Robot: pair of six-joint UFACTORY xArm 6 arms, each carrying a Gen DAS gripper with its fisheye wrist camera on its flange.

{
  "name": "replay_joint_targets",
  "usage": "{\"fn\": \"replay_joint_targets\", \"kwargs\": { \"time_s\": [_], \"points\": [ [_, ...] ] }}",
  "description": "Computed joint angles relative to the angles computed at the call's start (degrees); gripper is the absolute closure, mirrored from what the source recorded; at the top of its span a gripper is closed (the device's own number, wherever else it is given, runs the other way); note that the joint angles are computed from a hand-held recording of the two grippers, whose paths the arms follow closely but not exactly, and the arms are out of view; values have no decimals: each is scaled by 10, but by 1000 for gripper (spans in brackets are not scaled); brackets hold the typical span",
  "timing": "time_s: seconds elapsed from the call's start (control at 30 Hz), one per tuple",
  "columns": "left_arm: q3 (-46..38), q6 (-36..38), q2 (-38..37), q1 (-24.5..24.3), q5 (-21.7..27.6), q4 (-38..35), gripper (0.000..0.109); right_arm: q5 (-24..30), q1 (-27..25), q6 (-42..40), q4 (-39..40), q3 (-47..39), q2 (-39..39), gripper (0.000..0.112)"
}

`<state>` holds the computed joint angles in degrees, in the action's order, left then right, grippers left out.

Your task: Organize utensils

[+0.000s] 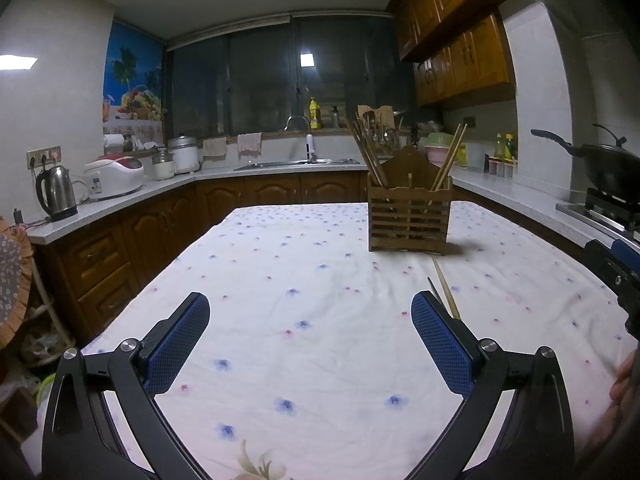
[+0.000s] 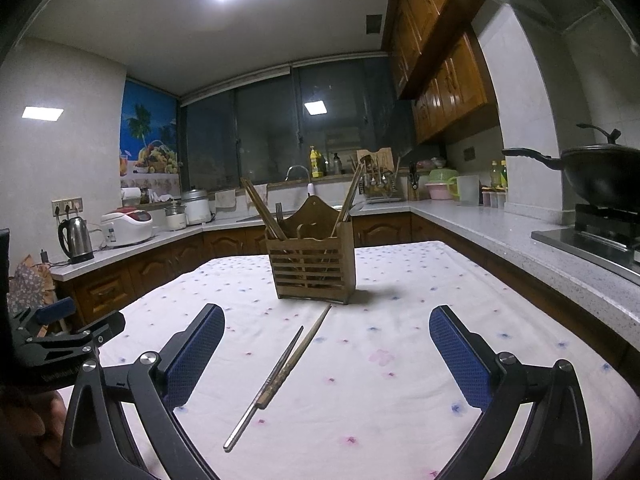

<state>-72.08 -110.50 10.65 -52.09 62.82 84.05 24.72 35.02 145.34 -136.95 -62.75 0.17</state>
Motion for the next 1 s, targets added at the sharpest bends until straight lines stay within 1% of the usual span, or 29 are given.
{"fn": "replay_joint_targets", "kwargs": {
  "time_s": [1.0],
  "points": [
    [9, -6, -3, 4, -5, -2, 6, -3, 3, -11, 13, -3, 1, 9]
  ]
}}
